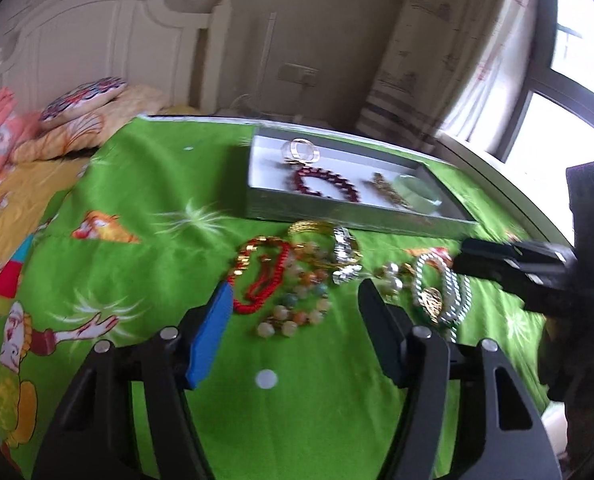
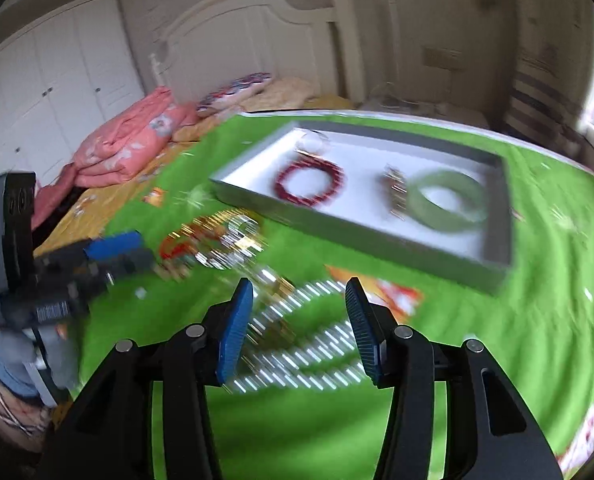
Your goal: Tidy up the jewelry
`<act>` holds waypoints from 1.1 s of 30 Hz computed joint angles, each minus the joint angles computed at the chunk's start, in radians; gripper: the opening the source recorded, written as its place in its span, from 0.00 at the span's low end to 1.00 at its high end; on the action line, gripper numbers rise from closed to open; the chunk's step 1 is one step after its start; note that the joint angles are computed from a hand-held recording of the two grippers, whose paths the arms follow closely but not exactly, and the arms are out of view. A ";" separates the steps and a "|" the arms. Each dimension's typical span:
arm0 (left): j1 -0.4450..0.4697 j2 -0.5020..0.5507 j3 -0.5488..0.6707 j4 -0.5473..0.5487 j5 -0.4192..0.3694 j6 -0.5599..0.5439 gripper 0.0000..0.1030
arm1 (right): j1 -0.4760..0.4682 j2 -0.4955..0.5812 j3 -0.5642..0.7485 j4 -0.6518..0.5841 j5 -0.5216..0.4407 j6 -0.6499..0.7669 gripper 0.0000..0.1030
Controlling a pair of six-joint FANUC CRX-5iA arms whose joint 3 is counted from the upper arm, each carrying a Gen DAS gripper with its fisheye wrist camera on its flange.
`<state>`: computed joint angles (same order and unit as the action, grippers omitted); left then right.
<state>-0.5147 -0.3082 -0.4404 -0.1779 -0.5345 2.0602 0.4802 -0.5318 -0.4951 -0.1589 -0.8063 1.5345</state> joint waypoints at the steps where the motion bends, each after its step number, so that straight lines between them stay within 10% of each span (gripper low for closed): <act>1: 0.004 -0.004 -0.009 0.019 0.012 -0.025 0.62 | 0.019 0.026 0.017 0.006 0.006 -0.007 0.46; 16: 0.059 -0.049 -0.099 0.175 0.103 -0.141 0.73 | 0.040 0.292 0.217 -0.098 -0.110 -0.028 0.35; 20: 0.058 -0.057 -0.111 0.196 0.124 -0.180 0.77 | 0.106 0.231 0.144 0.024 -0.047 -0.084 0.03; 33: 0.059 -0.067 -0.128 0.214 0.145 -0.192 0.78 | -0.010 0.195 0.190 -0.158 -0.118 0.069 0.09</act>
<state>-0.4553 -0.3749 -0.5683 0.0361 -0.3893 1.8678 0.4706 -0.3372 -0.3051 -0.3170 -0.9248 1.6037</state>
